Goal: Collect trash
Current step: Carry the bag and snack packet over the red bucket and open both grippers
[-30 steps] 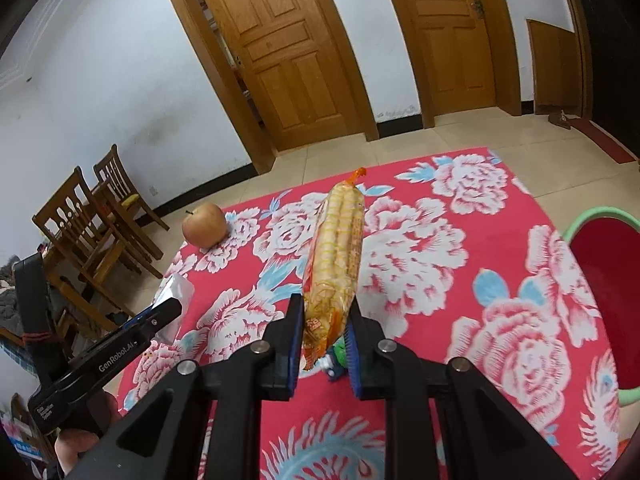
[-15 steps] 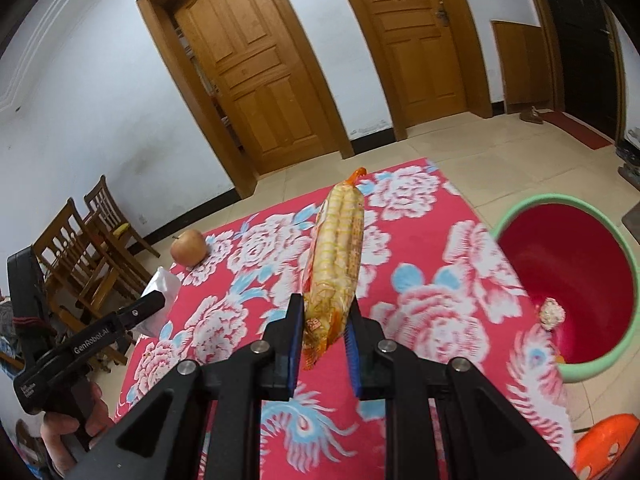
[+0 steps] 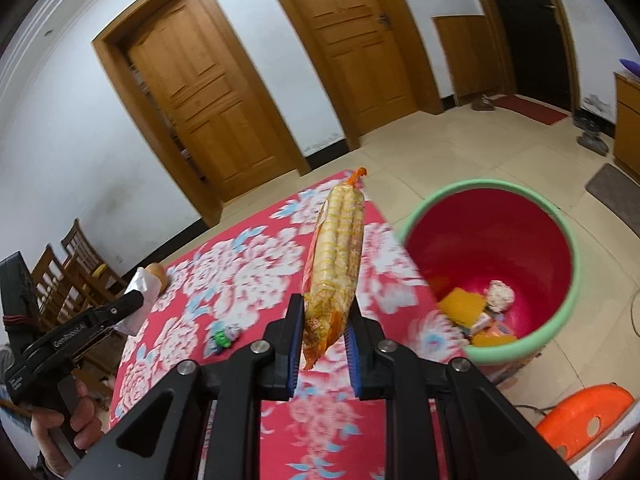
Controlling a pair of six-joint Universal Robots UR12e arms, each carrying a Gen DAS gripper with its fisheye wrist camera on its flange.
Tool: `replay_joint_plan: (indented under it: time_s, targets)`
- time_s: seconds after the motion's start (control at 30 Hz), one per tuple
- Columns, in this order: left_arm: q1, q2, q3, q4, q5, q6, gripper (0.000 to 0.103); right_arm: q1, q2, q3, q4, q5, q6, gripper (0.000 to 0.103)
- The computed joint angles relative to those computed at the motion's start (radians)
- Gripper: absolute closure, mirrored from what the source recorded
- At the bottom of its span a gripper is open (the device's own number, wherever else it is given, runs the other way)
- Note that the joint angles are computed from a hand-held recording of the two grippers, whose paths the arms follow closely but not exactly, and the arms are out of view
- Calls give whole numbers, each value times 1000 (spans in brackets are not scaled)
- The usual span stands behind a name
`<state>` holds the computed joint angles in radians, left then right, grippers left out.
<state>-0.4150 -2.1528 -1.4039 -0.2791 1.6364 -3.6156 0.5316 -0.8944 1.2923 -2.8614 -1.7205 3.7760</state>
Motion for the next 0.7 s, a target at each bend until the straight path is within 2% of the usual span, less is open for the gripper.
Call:
replay_joint_plan:
  time_s: [0.33,0.7]
  targets:
    - [-34,-65,127,-80,-59,70,71,-25,-46,87,-10,-123,91,82]
    - [-71,-151,270,-183,-66,132,71,-75,-47,130,6,-107,194,80]
